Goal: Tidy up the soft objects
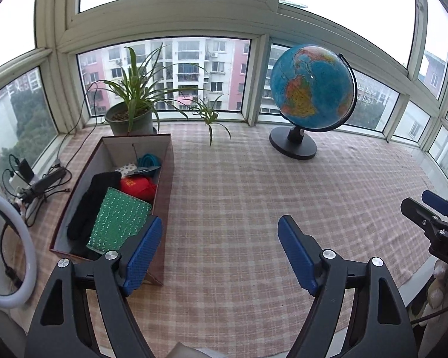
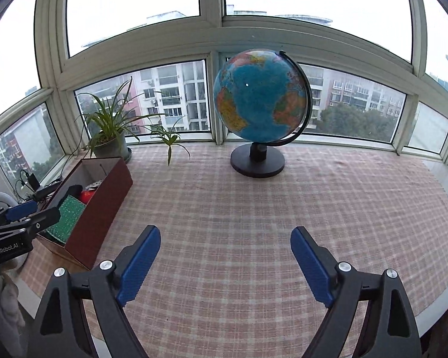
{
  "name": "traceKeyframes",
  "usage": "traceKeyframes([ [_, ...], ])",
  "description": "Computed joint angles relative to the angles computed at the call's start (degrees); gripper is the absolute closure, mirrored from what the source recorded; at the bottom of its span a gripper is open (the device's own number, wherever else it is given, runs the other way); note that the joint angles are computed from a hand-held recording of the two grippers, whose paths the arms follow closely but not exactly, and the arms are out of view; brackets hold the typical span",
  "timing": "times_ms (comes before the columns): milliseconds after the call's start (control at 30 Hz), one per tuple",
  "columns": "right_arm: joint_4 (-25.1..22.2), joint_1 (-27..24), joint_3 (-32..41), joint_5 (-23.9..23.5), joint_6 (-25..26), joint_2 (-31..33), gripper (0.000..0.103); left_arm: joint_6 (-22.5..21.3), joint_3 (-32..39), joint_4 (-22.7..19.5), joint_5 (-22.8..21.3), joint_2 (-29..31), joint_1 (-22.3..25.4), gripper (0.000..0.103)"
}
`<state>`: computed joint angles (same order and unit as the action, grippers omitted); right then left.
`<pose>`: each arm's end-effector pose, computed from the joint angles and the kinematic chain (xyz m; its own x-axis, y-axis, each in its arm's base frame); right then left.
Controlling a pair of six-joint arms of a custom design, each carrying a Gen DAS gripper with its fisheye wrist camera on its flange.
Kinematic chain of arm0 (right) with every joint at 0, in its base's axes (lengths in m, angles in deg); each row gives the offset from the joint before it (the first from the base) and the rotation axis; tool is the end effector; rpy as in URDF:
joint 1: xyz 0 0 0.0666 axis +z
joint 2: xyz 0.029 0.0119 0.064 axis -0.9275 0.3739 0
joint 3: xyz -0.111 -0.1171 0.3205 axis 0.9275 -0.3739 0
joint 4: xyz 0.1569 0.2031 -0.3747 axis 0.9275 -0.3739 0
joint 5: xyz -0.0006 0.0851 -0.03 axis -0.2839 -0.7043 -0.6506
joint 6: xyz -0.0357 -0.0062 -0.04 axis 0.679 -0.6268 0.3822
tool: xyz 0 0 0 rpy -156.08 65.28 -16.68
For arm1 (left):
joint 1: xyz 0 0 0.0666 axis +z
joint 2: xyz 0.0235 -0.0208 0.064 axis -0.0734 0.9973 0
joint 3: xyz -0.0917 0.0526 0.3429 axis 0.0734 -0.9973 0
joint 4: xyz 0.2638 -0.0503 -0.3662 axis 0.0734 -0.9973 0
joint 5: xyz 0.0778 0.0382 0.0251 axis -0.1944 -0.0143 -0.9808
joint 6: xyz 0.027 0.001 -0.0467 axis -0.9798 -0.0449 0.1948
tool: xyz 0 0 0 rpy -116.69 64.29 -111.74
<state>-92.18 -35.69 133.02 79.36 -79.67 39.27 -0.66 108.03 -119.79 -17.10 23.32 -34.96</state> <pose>0.4614 0.2775 0.6648 -0.6998 0.0077 -0.7143 -0.0342 0.9984 0.0443 0.4690 -0.2685 0.6262 -0.7016 -0.0081 -0.7125 0.0726 0.9939 -0.0828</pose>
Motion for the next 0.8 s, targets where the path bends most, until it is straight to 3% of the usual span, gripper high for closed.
traceKeyframes([
  [800,0.69,-0.59,-1.07,0.57,0.37,0.13,0.017,0.19,0.97,-0.92,-0.31,0.87,-0.03,0.023],
])
